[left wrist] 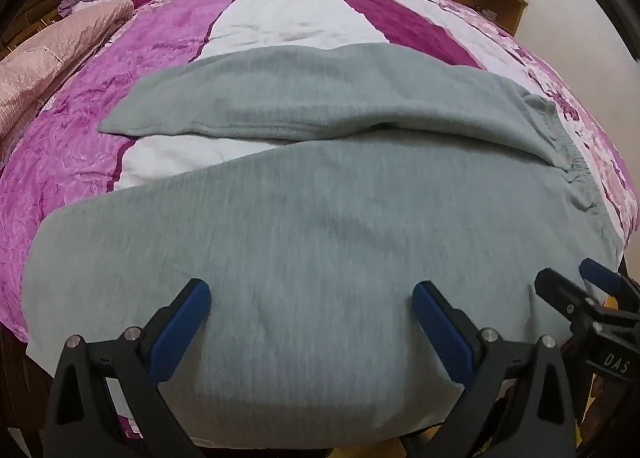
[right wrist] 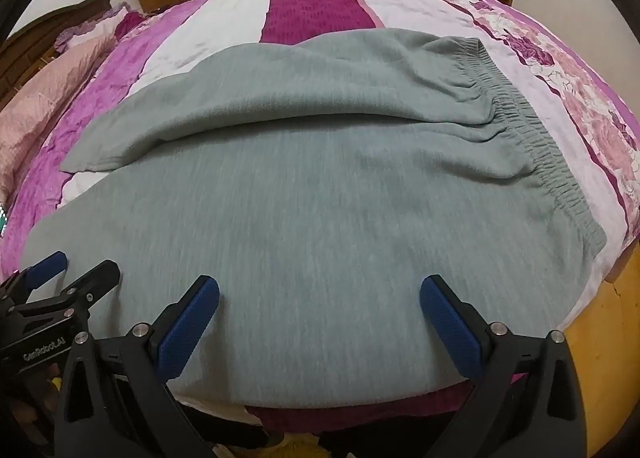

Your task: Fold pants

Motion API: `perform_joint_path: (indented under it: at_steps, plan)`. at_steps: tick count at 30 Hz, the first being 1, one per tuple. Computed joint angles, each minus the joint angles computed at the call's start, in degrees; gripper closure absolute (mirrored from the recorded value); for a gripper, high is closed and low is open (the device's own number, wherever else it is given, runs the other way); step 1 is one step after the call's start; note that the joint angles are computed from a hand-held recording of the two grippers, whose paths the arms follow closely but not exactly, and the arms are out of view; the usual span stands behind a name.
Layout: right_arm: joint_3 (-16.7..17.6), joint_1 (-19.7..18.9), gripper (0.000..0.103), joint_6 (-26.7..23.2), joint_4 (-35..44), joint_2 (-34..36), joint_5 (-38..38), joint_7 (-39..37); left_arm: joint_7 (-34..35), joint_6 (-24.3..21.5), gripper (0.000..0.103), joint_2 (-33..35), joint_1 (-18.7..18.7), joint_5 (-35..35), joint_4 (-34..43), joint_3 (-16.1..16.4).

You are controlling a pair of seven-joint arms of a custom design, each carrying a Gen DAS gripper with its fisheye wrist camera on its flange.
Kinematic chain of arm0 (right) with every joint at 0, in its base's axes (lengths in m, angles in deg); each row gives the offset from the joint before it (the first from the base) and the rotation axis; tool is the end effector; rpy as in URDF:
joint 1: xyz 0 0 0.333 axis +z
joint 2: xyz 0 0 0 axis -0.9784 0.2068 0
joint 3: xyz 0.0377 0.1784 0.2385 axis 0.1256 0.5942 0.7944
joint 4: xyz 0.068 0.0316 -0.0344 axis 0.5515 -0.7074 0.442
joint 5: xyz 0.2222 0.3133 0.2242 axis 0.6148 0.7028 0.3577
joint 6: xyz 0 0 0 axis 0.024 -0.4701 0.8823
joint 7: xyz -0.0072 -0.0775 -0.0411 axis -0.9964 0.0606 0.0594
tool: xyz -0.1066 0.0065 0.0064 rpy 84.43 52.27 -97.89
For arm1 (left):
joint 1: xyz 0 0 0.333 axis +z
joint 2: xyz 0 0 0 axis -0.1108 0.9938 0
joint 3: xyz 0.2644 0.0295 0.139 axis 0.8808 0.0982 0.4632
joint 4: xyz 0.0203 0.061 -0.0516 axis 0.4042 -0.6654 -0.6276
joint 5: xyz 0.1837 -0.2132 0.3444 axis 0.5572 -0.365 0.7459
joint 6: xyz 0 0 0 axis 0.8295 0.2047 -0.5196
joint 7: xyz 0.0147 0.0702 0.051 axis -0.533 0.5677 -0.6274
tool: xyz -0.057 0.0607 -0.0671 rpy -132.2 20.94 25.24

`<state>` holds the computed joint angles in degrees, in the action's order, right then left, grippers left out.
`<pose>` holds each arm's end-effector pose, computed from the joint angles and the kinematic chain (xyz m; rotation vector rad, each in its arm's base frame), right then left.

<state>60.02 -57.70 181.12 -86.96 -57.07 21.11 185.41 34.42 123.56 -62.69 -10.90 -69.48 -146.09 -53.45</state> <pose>0.4519 0.2938 0.5259 -1.4188 2.3490 -0.5296 0.6324 -0.1467 0.5167 -1.4801 2.3926 -0.6436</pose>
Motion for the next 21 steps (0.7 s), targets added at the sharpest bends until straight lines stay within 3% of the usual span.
perform_joint_path:
  at_steps: [21]
  plan:
    - [-0.1, 0.1, 0.005, -0.1, 0.2, 0.2, 0.2, -0.4, -0.2, 0.0, 0.0, 0.0, 0.0, 0.6, -0.2, 0.1]
